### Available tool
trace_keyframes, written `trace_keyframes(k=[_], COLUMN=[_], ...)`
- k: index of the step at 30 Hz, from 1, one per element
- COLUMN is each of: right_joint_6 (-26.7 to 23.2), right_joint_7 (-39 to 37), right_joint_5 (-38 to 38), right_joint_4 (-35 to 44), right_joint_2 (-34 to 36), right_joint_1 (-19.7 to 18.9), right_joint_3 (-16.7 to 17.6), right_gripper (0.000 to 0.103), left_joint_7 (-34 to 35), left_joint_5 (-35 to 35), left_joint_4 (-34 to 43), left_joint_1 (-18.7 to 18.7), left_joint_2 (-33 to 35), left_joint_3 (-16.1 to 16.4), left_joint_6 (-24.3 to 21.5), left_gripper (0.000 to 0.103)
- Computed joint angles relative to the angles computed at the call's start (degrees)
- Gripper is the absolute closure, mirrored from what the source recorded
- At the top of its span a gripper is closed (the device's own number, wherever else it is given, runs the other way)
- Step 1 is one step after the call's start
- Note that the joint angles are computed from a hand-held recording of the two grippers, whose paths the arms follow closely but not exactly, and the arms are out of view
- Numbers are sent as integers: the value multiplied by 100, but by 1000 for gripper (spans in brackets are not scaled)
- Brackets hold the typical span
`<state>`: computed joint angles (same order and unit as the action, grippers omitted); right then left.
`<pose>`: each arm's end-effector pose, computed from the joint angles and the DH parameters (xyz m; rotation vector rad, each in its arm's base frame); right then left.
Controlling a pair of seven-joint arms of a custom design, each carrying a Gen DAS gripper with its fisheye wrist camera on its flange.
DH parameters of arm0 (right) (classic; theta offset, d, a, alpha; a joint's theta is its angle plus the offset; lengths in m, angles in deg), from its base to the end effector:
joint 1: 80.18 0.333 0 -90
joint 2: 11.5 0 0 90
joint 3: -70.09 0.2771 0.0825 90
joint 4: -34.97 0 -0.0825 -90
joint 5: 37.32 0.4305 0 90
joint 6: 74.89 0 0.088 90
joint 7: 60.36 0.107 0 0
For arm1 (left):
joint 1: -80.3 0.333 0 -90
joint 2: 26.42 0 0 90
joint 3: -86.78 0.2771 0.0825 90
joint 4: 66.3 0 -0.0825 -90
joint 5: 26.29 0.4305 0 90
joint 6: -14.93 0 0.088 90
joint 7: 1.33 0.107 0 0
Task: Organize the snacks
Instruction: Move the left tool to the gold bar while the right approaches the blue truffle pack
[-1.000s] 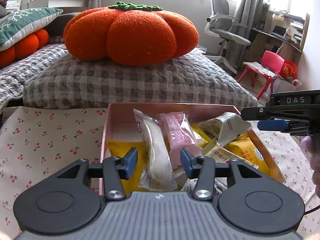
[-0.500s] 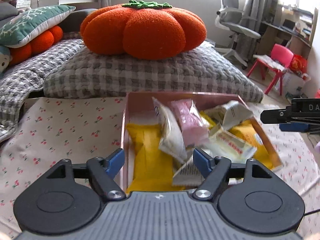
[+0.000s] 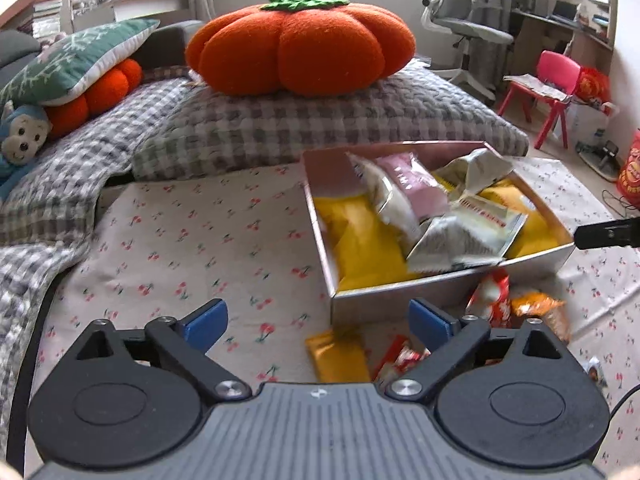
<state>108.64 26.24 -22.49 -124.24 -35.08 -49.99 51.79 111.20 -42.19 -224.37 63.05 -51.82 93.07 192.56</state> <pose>0.4550 0.0806 0.3495 -1.6483 1.6944 -0.4400 0.4594 -0.0689 0.3695 -1.4987 2.0388 -0.8208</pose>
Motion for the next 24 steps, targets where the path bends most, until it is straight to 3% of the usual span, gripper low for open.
trace_keyframes(k=[5, 11, 18, 24], right_joint_6=[-59, -180, -390, -511], right_joint_7=[-134, -404, -737, -1038], right_joint_5=[-118, -219, -202, -167], right_joint_4=[-240, -568, -1020, -1318], right_joint_2=[-152, -396, -810, -1036], right_joint_1=[-81, -132, -99, -179], right_joint_3=[84, 189, 152, 188], right_gripper=[12, 12, 11, 11], left_joint_7=[169, 303, 763, 1142], left_joint_5=[-146, -184, -223, -428], left_joint_4=[-132, -395, -685, -871], left_joint_1=[-97, -31, -385, -637], left_joint_2=[-161, -253, -443, -628], left_joint_3=[219, 243, 792, 1075], left_joint_6=[-169, -54, -12, -96], left_gripper=[3, 1, 1, 1])
